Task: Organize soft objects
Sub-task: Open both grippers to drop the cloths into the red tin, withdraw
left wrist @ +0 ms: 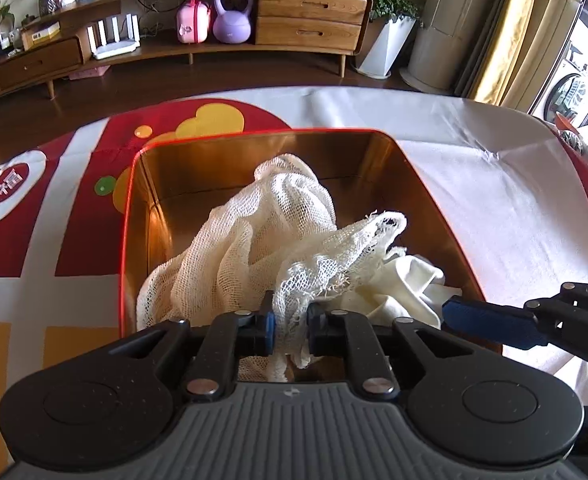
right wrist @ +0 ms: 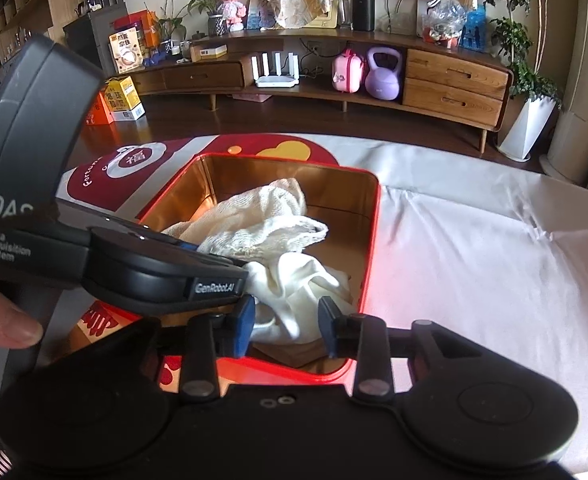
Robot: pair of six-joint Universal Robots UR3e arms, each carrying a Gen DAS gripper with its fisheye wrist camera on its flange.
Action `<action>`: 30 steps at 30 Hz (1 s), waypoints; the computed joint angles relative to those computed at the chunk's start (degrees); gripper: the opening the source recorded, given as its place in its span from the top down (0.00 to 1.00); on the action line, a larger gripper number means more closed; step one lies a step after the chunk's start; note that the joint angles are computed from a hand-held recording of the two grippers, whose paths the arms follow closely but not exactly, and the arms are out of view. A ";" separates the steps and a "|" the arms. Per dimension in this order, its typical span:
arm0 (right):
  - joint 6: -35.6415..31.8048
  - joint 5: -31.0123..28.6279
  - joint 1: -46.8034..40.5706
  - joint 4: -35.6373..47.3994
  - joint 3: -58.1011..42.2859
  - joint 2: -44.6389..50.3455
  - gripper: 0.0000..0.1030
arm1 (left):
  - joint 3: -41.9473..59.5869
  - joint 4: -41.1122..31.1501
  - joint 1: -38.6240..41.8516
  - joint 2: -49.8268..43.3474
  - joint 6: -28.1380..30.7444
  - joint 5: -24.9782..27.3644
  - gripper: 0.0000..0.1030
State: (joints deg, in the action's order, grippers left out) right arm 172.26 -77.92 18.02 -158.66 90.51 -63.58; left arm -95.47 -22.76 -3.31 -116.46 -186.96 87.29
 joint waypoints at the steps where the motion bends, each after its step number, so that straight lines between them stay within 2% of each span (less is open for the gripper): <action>1: 0.02 -0.23 0.01 -0.10 0.22 -0.31 0.67 | -0.22 0.10 -0.02 0.44 -0.08 0.14 0.79; 4: 0.23 -0.18 -0.30 -0.13 1.17 -1.57 0.64 | -1.56 0.64 0.12 2.22 -0.57 -0.04 0.69; 6: 0.28 -0.47 -0.35 -0.37 1.96 -2.51 0.60 | -2.58 1.11 0.41 3.58 -0.89 -0.68 0.59; 7: 0.20 -0.55 -0.44 -0.43 2.36 -3.02 0.60 | -3.09 1.65 0.20 4.28 -1.14 -0.17 0.41; 8: 0.19 -0.76 -0.42 -0.39 2.72 -3.58 0.58 | -3.36 2.03 0.06 4.92 -1.19 0.30 0.31; 15: 0.64 -0.28 -1.38 -0.60 6.81 -9.27 0.42 | -5.43 2.00 -1.22 10.58 -0.38 2.05 0.31; 19: 0.69 -0.63 -1.48 -0.37 8.82 -12.93 0.37 | -6.55 1.27 -2.37 14.08 0.32 3.76 0.31; 21: 1.00 -0.84 -1.28 0.02 9.48 -14.69 0.31 | -7.17 0.32 -2.57 16.18 0.08 4.10 0.31; 30: 2.40 -0.78 -1.36 2.85 12.44 -23.39 0.22 | -10.67 -3.27 -3.00 25.97 -0.24 5.08 0.30</action>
State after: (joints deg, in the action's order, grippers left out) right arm 174.66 -78.70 16.66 -155.81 102.95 -86.97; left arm -106.15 -26.03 -6.30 -90.49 -187.20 92.37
